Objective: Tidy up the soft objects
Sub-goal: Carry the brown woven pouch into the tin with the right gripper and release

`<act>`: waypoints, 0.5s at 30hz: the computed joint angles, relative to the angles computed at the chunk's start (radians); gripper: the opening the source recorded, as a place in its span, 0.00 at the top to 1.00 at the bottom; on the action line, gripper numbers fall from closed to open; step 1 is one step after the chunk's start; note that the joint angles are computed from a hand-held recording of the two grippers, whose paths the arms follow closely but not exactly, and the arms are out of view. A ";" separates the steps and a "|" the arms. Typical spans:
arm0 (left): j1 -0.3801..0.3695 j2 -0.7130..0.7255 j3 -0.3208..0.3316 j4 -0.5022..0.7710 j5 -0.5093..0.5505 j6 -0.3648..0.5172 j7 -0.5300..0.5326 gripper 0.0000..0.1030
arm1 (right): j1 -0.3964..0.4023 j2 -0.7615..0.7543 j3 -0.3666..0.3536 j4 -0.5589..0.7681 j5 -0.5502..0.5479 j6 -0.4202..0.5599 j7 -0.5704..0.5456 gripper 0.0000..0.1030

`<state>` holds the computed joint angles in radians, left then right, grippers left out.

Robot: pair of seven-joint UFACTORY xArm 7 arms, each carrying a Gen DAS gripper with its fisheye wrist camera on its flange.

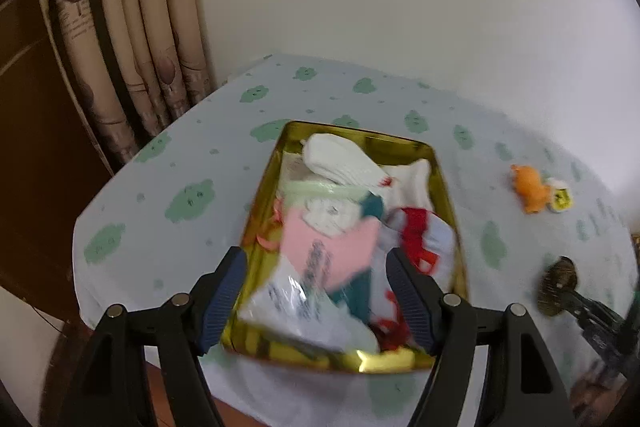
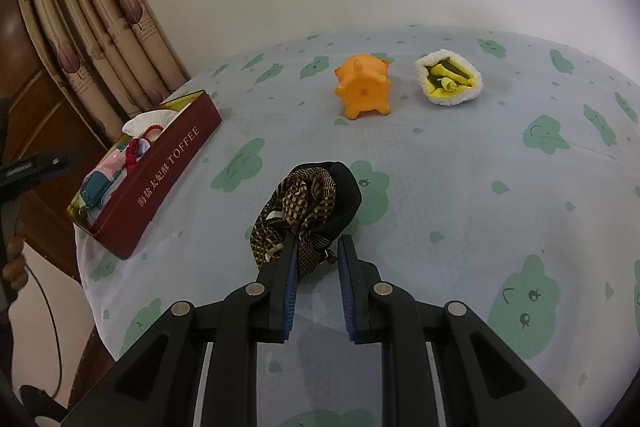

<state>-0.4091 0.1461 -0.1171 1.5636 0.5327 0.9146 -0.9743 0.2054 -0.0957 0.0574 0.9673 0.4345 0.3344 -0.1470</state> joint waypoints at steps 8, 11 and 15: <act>-0.031 -0.156 -0.073 -0.197 0.100 -0.005 -0.257 0.27 | 0.002 0.002 -0.001 0.005 0.000 0.010 -0.006 0.83; -0.037 -0.161 -0.109 -0.216 0.167 0.039 -0.292 0.26 | -0.001 0.002 0.000 0.007 -0.005 0.012 0.000 0.83; -0.053 -0.146 -0.122 -0.205 0.220 0.072 -0.298 0.27 | -0.008 -0.008 0.003 0.004 -0.033 0.023 0.036 0.83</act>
<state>-0.4621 0.0005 -0.2389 1.3585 0.7527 0.9863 -1.2722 0.1972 -0.1038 0.0601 0.9714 0.4019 0.3572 -0.1110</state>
